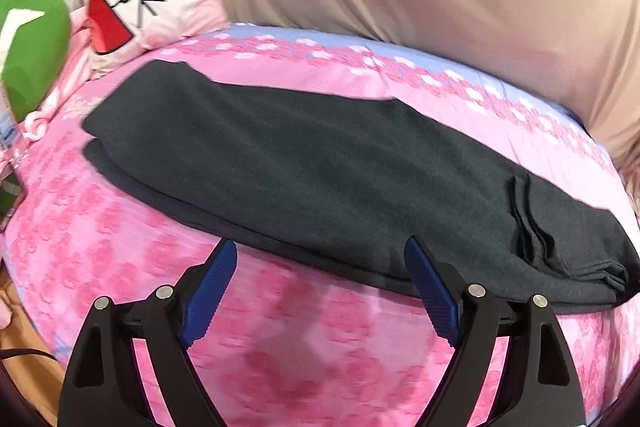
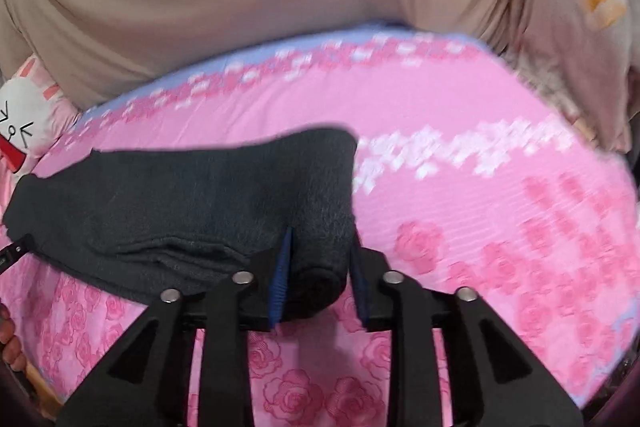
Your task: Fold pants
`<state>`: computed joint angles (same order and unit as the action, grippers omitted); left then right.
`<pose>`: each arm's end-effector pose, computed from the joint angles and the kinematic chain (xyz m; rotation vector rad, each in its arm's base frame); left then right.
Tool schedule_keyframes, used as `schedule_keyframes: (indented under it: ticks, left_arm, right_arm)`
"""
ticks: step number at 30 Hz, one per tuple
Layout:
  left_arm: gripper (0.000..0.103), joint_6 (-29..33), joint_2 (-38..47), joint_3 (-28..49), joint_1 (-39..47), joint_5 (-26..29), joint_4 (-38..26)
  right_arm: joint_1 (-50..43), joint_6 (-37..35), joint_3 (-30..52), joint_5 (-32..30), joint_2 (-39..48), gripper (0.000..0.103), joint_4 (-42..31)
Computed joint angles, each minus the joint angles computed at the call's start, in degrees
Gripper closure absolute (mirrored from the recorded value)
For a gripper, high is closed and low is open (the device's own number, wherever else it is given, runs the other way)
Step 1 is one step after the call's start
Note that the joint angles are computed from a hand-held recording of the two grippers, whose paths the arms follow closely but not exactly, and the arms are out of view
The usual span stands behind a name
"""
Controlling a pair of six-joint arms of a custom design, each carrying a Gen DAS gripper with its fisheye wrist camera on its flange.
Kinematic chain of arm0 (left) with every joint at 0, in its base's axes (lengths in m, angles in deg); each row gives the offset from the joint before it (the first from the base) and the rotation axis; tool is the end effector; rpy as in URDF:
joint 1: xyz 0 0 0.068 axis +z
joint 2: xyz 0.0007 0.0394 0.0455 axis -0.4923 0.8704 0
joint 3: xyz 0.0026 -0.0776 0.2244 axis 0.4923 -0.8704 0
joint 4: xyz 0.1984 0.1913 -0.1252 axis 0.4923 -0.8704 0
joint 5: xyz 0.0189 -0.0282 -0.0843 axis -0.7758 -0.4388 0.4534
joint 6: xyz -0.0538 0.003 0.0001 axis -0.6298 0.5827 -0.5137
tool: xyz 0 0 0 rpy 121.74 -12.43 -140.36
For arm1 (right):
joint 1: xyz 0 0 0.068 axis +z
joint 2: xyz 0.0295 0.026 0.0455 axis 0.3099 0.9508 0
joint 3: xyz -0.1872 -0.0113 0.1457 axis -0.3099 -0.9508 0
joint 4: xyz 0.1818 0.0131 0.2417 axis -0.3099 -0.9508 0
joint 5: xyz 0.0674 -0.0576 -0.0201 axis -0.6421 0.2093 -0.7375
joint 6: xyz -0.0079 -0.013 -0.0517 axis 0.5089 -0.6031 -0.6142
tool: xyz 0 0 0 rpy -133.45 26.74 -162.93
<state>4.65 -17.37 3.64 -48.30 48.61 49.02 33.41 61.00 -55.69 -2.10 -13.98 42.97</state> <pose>0.2734 -0.0889 0.2159 0.0758 2.3865 -0.1316 0.1798 0.0353 0.2105 0.4159 2.1868 -0.0513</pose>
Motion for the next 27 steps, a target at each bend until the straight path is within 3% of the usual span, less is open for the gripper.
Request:
schedule_keyframes:
  ticks: [1, 2, 3, 7, 10, 12, 14, 17, 21, 24, 27]
  left_arm:
    - [0.02, 0.3, -0.2, 0.2, 1.4, 0.4, -0.4]
    - [0.02, 0.5, -0.1, 0.5, 3.0, 0.9, -0.7]
    - [0.02, 0.4, 0.2, 0.8, 4.3, 1.3, -1.0]
    - [0.02, -0.1, 0.6, 1.2, 8.3, 2.7, -1.5]
    - [0.019, 0.4, -0.3, 1.2, 12.2, 6.1, -2.5]
    - [0.019, 1.6, -0.6, 1.5, 15.7, 7.5, -3.0]
    - [0.019, 2.5, -0.6, 1.9, 19.9, 9.0, -3.1]
    - [0.019, 2.6, 1.9, 4.6, 28.2, 15.9, -3.3]
    - [0.019, -2.0, 11.9, 12.2, 35.6, 23.7, -3.4]
    - [0.019, -4.5, 17.6, 17.4, 36.7, 24.4, -3.4]
    - [0.019, -5.1, 23.3, 23.0, 35.1, 20.8, -3.0]
  right_arm:
    - [4.9, 0.0, 1.4, 3.5, -1.0, 0.063, -0.3]
    - [8.0, -0.1, 3.2, 3.5, 0.5, 0.05, 0.4]
    - [10.1, -0.6, 5.2, 1.3, 2.9, 0.048, 1.0]
    - [17.6, -2.3, 13.5, -8.1, 24.2, 0.048, 10.8]
    - [19.0, -4.1, 20.5, -10.0, 40.7, 0.049, 15.3]
    - [18.5, -3.5, 24.0, -10.7, 47.5, 0.084, 16.0]
    - [17.2, -1.9, 24.1, -11.3, 47.3, 0.089, 17.5]
    - [18.1, -1.9, 23.0, -9.1, 42.4, 0.089, 18.5]
    - [18.1, -2.9, 27.2, -11.2, 52.1, 0.086, 16.5]
    - [19.6, -1.1, 24.9, -9.5, 49.7, 0.08, 17.7]
    - [19.7, -1.1, 25.8, -8.9, 51.2, 0.075, 17.8]
